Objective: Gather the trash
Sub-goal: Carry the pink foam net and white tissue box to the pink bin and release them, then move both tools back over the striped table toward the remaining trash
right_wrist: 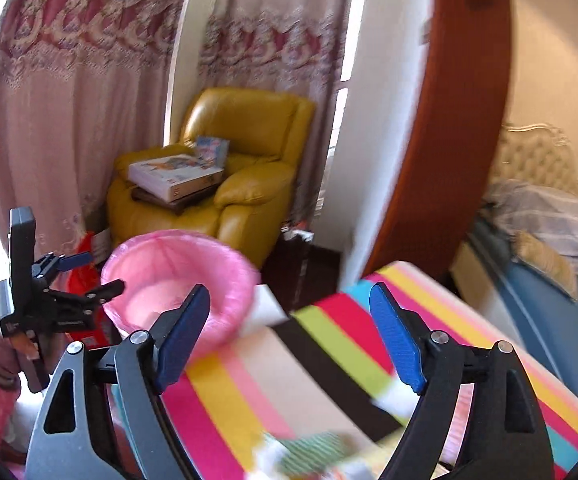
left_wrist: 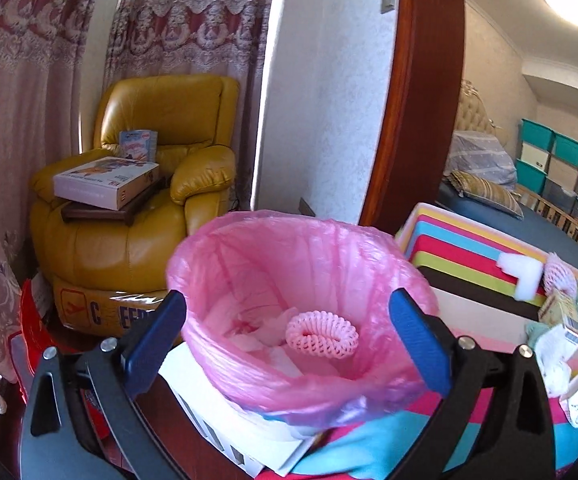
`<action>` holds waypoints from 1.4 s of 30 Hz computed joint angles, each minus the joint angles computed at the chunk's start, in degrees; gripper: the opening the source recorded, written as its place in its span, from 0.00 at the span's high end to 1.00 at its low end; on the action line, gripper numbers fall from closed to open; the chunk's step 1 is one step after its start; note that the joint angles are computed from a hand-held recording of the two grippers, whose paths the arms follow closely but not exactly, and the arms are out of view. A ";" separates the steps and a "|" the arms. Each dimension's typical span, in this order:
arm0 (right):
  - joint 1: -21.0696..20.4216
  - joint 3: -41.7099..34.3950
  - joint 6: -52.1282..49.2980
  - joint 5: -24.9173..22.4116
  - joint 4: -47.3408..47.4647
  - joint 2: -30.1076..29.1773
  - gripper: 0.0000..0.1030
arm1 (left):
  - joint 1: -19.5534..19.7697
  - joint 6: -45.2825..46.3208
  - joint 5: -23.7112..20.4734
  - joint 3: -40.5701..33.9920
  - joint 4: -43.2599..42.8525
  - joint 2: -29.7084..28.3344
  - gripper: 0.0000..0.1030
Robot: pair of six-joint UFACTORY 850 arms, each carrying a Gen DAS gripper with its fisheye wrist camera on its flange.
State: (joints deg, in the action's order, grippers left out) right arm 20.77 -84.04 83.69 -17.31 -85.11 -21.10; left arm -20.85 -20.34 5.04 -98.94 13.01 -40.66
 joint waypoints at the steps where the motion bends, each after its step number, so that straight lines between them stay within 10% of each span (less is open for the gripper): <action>1: -0.47 2.25 3.43 -0.29 -2.75 1.75 0.24 | -0.45 -2.38 0.24 0.40 2.86 0.34 0.05; 14: -3.94 31.68 32.88 -9.79 -18.65 19.94 0.23 | -8.05 -50.23 11.65 8.17 58.02 5.97 0.05; 25: -4.99 44.94 42.02 -12.83 -19.66 28.15 0.23 | -16.10 -57.15 14.56 8.33 79.08 4.43 0.05; 33: -5.85 47.14 46.45 -12.61 -22.10 29.26 0.22 | -17.38 -84.84 17.80 -1.13 106.48 -2.23 0.05; 42: -9.86 43.75 37.75 -8.68 -18.70 24.46 0.23 | -19.08 -87.90 21.38 -8.78 109.40 -6.90 0.05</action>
State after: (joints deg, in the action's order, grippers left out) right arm 10.91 -40.29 121.44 -25.99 -103.81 3.36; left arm -39.93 -108.24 26.42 -107.73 122.40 -47.57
